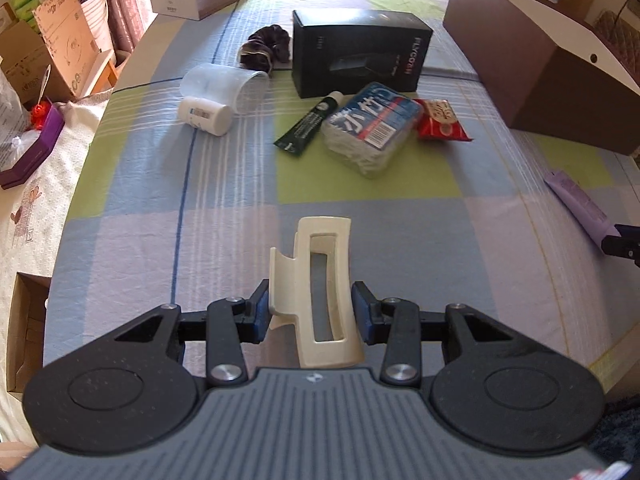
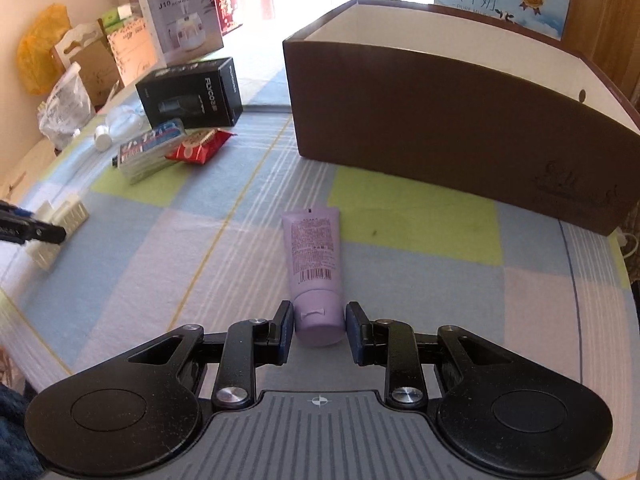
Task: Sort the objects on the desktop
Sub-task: 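Carry the hair clip and purple tube with both grippers into the brown box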
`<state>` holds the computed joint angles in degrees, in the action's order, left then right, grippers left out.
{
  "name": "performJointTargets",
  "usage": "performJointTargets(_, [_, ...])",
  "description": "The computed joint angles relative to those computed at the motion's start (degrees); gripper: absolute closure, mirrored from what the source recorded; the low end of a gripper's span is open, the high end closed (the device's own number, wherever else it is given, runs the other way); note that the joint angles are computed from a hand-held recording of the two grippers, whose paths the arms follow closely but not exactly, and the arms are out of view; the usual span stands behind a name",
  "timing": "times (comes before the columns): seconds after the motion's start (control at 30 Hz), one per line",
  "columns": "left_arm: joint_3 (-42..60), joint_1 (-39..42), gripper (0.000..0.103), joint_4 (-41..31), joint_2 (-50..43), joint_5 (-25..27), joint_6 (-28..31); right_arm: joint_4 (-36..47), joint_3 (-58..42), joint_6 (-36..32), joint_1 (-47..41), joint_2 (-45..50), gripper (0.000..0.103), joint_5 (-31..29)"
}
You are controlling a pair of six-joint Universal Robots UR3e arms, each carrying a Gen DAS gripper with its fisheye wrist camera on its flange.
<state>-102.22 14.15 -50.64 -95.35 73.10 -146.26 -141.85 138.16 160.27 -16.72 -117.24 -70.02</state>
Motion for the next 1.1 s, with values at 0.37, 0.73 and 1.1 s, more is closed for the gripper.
performJointTargets(0.37, [-1.02,-4.76,0.054,7.84,-2.81,5.39,-2.48,-14.22,-2.26,4.98,6.62,13.54,0.044,-3.92])
performJointTargets(0.73, [-1.54,-6.11,0.066,10.27,-3.60,7.02,-3.45,-20.29,-3.26,3.61,10.76,19.37,0.072,-7.71])
performJointTargets(1.1, [-2.04,-6.64,0.066,8.87,-2.36,7.23,-3.71,-15.60,-4.01,3.33,10.50,17.05,0.073,-7.12])
